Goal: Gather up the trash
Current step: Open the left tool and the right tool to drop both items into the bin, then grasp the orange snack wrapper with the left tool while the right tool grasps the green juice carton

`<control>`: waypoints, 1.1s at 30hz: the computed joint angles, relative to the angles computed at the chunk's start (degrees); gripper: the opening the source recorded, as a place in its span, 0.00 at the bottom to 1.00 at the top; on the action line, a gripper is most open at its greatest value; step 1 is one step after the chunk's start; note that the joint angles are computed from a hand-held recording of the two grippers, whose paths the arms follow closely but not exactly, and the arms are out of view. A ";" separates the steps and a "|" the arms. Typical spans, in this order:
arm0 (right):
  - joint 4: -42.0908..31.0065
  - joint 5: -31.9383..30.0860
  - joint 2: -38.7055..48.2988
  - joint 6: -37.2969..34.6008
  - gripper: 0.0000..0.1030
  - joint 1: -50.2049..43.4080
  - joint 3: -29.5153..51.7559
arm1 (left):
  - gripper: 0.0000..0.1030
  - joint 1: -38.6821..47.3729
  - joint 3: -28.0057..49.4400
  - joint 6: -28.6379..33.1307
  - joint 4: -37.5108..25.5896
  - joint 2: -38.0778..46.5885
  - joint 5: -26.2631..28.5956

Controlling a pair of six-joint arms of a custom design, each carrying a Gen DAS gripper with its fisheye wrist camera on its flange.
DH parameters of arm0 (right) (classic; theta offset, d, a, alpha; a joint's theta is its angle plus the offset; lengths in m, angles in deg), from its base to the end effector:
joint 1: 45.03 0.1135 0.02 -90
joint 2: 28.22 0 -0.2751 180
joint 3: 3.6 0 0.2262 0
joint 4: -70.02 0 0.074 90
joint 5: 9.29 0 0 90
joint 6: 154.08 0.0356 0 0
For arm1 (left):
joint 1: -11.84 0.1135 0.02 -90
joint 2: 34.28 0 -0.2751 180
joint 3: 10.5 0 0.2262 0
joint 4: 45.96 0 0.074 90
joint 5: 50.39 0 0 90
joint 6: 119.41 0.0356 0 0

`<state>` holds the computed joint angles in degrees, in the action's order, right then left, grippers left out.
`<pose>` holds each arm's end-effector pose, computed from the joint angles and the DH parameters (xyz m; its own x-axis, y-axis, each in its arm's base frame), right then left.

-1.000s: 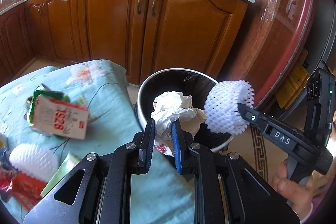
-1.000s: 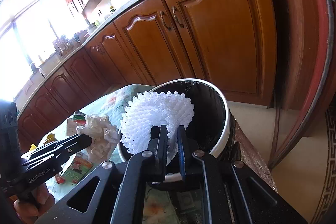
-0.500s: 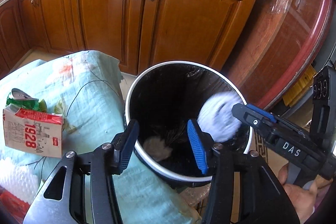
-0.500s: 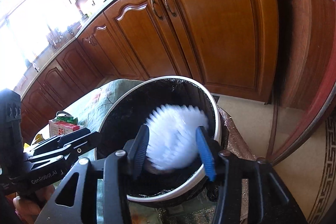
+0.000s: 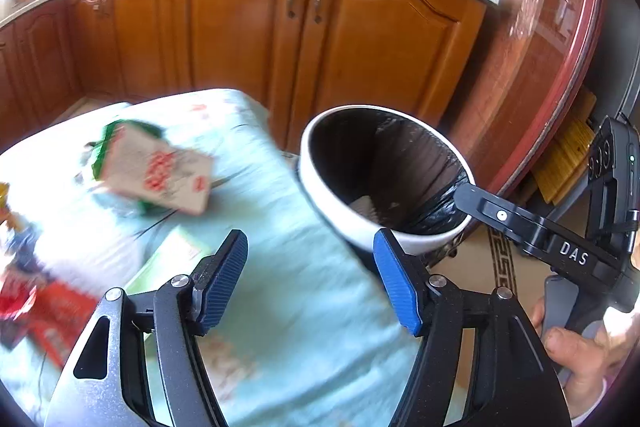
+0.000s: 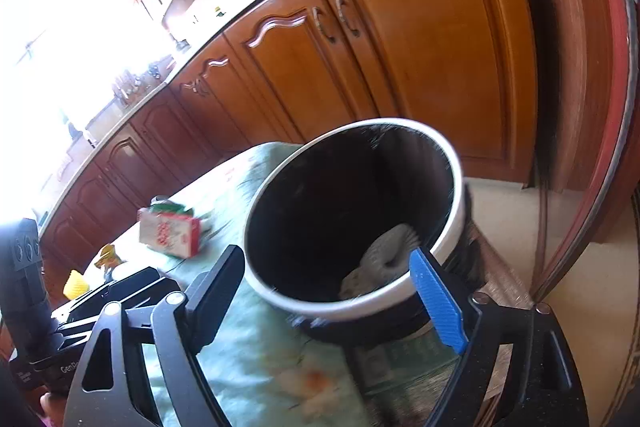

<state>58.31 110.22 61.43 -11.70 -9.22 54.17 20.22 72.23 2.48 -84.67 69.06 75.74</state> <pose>0.2425 0.1534 0.1967 -0.5155 0.4781 -0.7111 0.3087 0.8778 0.3664 0.3470 0.0299 0.2132 -0.6274 0.3389 -0.7011 0.6023 0.7819 -0.1610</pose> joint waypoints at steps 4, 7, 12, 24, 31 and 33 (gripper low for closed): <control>-0.97 1.87 2.42 2.62 0.86 4.41 2.25 | 0.66 5.39 -1.76 3.22 -0.63 -1.11 1.68; -1.42 2.63 4.36 4.35 0.86 7.06 3.96 | 0.66 10.08 -2.37 5.66 -1.18 -1.07 2.83; -1.49 2.88 8.07 5.62 0.87 10.48 7.22 | 0.66 16.65 -0.26 8.74 -3.84 1.07 4.21; -2.86 1.50 16.92 6.09 0.87 15.21 16.40 | 0.66 26.09 6.92 12.08 -8.77 7.72 5.53; -3.95 0.28 20.58 4.94 0.86 15.30 21.41 | 0.66 28.02 14.77 13.39 -13.30 14.02 4.97; -4.37 -0.27 21.76 4.32 0.86 14.93 23.20 | 0.66 27.87 16.86 13.61 -14.42 15.64 4.45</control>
